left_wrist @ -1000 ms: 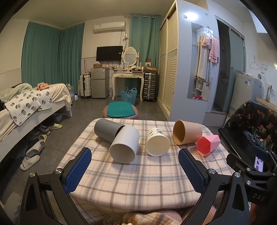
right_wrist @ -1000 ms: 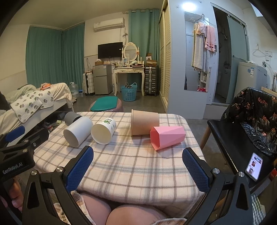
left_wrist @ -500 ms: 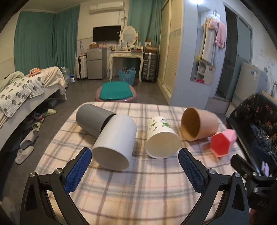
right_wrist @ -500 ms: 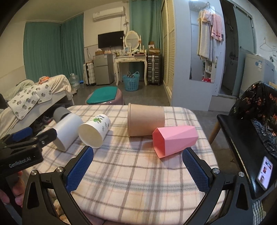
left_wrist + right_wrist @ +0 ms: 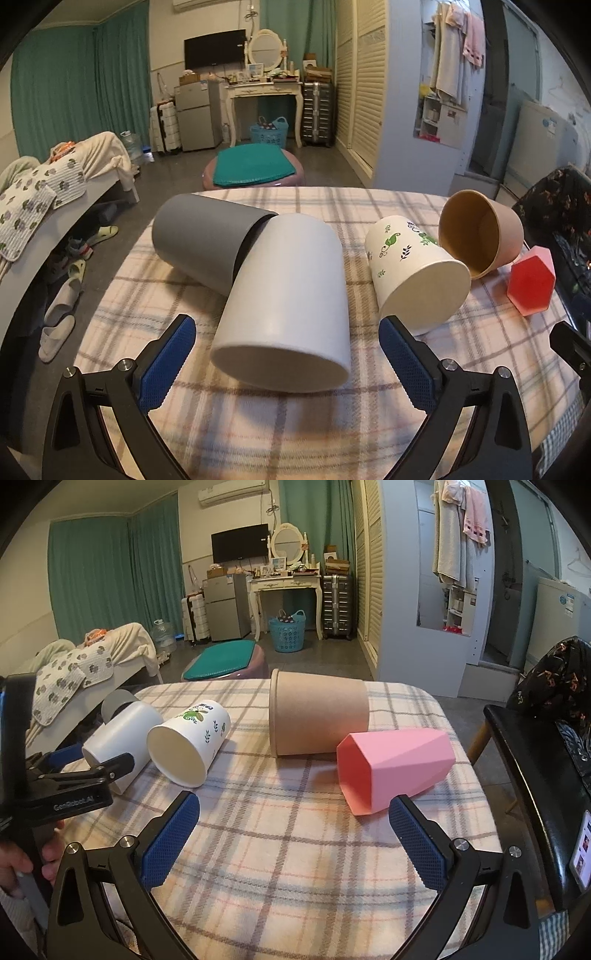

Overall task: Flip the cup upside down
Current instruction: 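Move the left tool to the large white cup and close on it, then lift the white cup with the left tool toward the right tool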

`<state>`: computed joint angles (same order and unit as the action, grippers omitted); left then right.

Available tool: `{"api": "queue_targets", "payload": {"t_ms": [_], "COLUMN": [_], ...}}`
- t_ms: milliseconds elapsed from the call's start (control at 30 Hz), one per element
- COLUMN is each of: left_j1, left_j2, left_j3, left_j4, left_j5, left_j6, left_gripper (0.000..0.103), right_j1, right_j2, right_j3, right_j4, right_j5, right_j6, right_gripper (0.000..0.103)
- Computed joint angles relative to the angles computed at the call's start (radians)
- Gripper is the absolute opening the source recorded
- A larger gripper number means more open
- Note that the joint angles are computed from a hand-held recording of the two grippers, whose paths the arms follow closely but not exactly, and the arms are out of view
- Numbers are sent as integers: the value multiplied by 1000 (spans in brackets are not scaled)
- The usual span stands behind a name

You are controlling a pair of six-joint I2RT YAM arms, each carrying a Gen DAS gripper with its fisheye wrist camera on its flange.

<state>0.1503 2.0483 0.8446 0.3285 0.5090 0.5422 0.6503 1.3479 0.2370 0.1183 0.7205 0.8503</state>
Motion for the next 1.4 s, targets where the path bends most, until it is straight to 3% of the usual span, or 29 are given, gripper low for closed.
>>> {"api": "queue_targets", "payload": {"t_ms": [67, 100, 167, 400, 633, 833, 967, 1200, 1400], "left_j1": [-1, -4, -11, 30, 82, 101, 65, -37, -50], "left_j2": [1, -1, -7, -39, -148, -247, -305, -347, -332], "left_j3": [-8, -11, -20, -35, -177, -313, -429, -519, -527], "left_j4": [11, 14, 14, -36, -40, -38, 28, 128, 154], "left_j5": [9, 8, -20, 2, 27, 63, 59, 3, 9], "left_j6": [20, 24, 30, 52, 134, 203, 226, 110, 61], "left_gripper": [98, 85, 74, 73, 73, 73, 73, 73, 77], "right_j1": [-1, -5, -3, 52, 144, 258, 364, 465, 444], "right_j2": [16, 21, 27, 0, -59, -150, -172, -198, -239], "right_j3": [5, 8, 15, 43, 53, 55, 81, 95, 67], "right_j4": [5, 6, -2, -87, -204, -379, -544, -757, -787], "right_j5": [-3, -6, -3, 38, 92, 163, 217, 250, 233], "right_j6": [1, -1, 4, 49, 139, 293, 444, 666, 697], "right_gripper": [103, 103, 103, 103, 103, 103, 103, 103, 103]}}
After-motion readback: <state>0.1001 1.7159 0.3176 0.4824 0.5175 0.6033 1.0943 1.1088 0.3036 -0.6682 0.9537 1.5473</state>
